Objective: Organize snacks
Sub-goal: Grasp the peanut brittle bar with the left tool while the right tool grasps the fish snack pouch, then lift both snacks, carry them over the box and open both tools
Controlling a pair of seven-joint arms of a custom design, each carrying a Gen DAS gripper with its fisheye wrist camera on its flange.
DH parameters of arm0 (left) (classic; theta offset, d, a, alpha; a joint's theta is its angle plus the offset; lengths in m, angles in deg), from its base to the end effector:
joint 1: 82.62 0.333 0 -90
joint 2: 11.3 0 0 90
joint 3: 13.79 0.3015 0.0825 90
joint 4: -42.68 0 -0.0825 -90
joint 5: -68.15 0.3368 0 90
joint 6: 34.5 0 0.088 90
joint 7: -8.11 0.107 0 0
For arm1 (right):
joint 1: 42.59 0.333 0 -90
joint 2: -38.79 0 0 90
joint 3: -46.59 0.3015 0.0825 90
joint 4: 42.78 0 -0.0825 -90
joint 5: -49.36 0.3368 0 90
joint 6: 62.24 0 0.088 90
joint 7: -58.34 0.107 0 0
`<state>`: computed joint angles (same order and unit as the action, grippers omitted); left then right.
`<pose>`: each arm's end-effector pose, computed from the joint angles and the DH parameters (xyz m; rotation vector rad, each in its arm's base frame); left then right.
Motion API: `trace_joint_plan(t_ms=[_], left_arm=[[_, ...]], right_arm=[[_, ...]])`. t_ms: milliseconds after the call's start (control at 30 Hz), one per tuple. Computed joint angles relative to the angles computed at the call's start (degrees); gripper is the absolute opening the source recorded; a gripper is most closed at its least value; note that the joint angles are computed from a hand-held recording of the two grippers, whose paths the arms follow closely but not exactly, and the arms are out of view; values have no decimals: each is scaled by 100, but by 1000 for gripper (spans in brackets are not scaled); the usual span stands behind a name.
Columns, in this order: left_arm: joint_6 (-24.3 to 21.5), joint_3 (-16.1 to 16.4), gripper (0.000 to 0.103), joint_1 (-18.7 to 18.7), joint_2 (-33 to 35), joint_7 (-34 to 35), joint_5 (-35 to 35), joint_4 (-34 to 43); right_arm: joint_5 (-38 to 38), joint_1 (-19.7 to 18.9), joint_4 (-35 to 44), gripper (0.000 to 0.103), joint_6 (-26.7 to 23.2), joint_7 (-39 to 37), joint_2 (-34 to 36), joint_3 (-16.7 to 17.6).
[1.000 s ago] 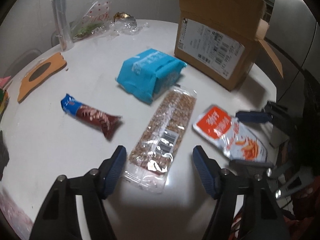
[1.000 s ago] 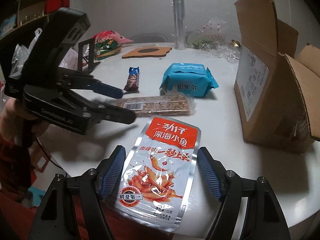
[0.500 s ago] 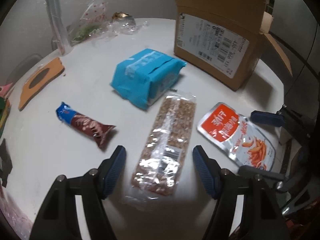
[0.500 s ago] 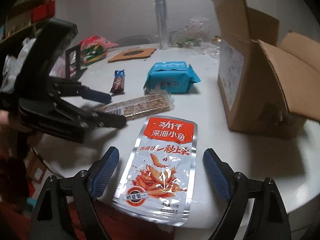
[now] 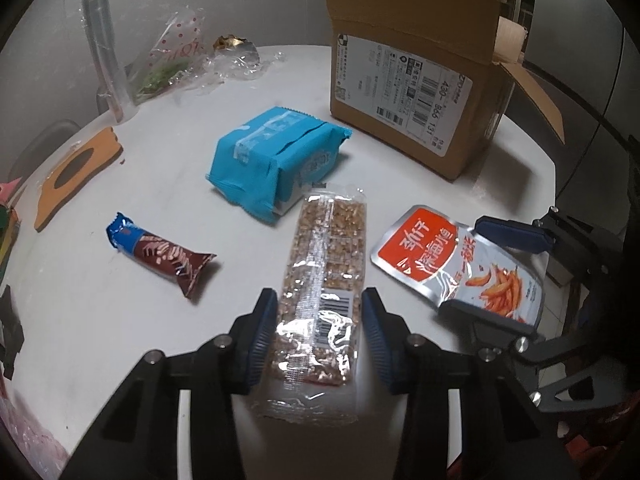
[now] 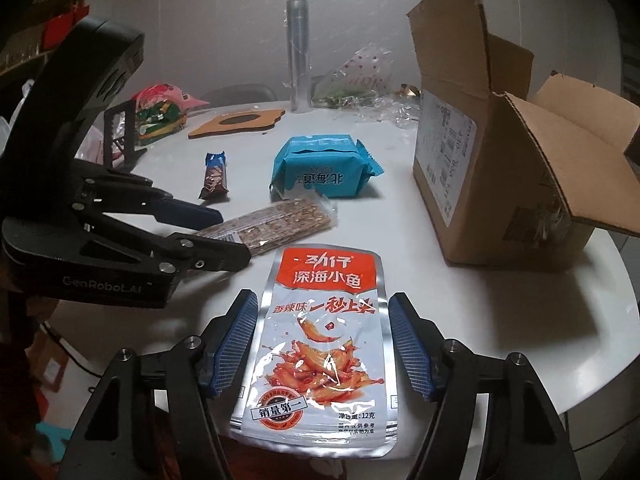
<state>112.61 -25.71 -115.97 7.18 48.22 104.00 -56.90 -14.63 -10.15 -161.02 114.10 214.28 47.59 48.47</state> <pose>0.4519 -0.4482 0.4582 -1.5492 2.1745 -0.7205 0.4197 0.3737 0.4424 -2.0024 1.1426 -0.5545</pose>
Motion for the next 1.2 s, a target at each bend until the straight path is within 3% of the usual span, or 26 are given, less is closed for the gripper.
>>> trace_joint_plan(t_ms=[200,333,500,600,867,1000,1167,1200], left_arm=[[147,3,40,44,-194,-165,63,-190],[110,-17,40,55,-230,-208,108,-213],[121,-24,40,54,-322,-365,245,-329],[37,-47,40,40,-386,-500,332,-420],[110,-118,41,105,-548,-916,468,-792],[87,-137,51,138,-417,-880,492,-641],[26,-68,50,94,-201,-785,456,-341],[23,-50,43,77,-180,-772,483,-310]], right_arm=[[4,-64,-54,65,111,-135,-99,-13],[737,-223,-163,65,335,-882,-78,131],[1166,-97,-217,65,471,-1303,-26,13],[1093,120,-219,65,490,-1223,-61,-224],[1669,9,-324,64,494,-1790,-45,-71],[2042,99,-355,64,531,-2139,-32,-136],[2242,203,-412,64,601,-2350,-53,-243],[2261,234,-416,64,607,-2356,-53,-277]])
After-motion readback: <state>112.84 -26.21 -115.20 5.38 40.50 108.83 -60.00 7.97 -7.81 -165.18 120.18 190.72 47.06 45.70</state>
